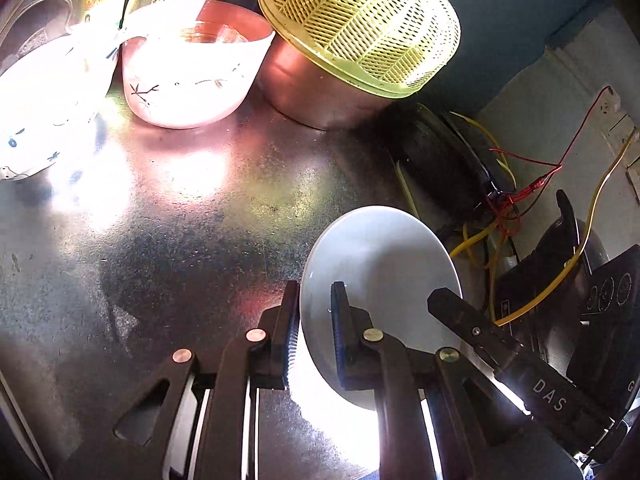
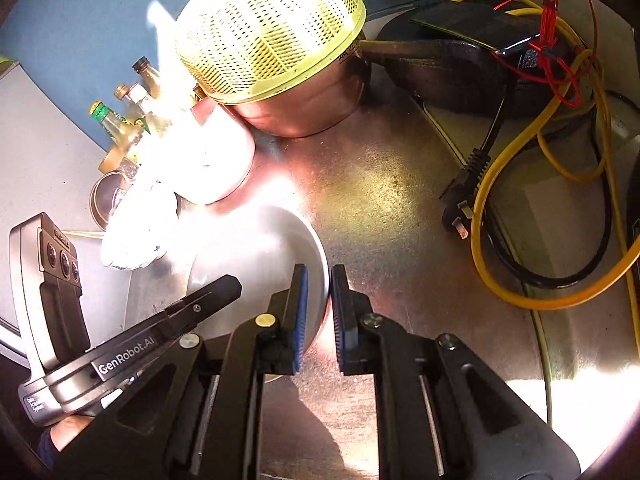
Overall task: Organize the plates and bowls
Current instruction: 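Lift the second red-and-white bowl with both grippers and carry it to the stack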
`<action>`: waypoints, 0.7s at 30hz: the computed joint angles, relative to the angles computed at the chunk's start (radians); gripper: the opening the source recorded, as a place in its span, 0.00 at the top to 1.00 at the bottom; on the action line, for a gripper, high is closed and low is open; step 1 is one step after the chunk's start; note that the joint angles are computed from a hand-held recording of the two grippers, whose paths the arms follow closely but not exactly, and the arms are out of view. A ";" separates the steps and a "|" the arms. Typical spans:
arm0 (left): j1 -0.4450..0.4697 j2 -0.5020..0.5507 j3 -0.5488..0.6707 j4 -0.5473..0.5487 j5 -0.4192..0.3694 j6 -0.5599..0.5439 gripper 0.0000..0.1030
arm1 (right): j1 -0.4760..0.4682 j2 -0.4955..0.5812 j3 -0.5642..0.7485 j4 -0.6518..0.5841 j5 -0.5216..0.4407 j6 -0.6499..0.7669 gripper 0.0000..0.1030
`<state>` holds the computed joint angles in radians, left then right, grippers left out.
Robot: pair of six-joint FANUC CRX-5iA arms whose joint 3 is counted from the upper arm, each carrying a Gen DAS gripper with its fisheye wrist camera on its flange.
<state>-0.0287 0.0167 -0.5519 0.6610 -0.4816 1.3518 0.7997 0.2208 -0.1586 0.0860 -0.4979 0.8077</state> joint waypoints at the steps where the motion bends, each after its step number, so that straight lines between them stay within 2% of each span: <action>1: 0.003 -0.022 -0.012 -0.010 -0.001 0.010 0.87 | 0.008 -0.022 -0.019 0.004 0.000 -0.004 0.88; 11: 0.045 -0.222 -0.083 -0.165 -0.061 0.169 0.87 | 0.091 -0.126 -0.106 0.027 0.022 -0.033 0.88; 21: 0.111 -0.425 -0.131 -0.311 -0.145 0.322 0.87 | 0.166 -0.163 -0.111 0.034 0.036 -0.014 0.88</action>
